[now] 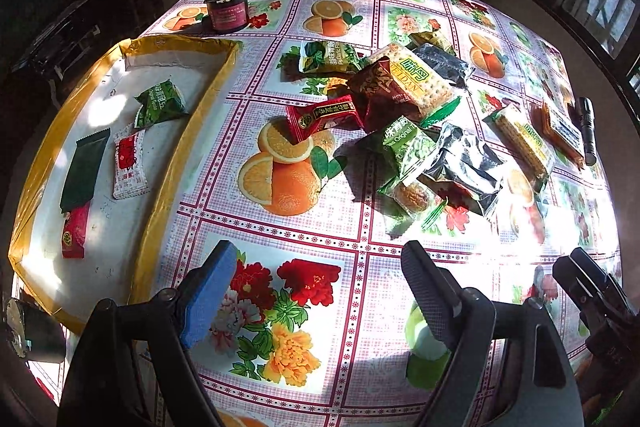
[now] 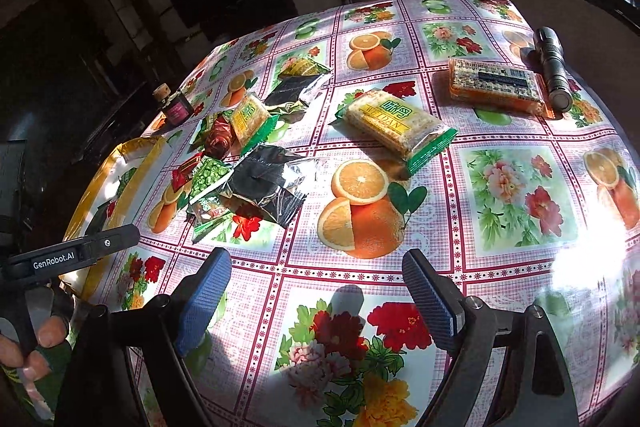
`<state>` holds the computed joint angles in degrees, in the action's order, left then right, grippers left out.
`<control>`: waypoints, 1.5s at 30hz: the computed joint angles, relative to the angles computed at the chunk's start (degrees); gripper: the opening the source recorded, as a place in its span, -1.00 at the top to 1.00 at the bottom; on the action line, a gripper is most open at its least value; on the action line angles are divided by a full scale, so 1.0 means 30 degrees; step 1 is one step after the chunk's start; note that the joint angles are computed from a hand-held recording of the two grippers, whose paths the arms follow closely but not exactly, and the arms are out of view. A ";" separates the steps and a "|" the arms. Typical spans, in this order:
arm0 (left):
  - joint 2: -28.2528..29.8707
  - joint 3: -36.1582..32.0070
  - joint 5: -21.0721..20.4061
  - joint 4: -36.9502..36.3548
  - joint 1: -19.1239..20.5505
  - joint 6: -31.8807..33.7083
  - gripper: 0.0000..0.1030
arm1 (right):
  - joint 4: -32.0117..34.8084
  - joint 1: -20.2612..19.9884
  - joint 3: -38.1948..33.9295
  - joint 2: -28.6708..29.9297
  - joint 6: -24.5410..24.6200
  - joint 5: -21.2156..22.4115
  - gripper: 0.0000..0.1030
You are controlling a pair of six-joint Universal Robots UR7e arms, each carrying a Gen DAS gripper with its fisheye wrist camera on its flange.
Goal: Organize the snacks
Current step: 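Move both open tools back over the snack pile, then grasp the red snack bar with the left tool while the right tool grasps the yellow WEIDAN cracker pack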
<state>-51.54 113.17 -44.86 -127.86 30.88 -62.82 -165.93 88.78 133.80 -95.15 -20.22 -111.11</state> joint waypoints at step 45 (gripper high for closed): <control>0.3779 -0.5604 -0.0496 -0.0880 0.3715 0.8646 0.64 | 0.0898 -0.0086 -0.8147 0.7907 -0.7558 -0.3802 -0.74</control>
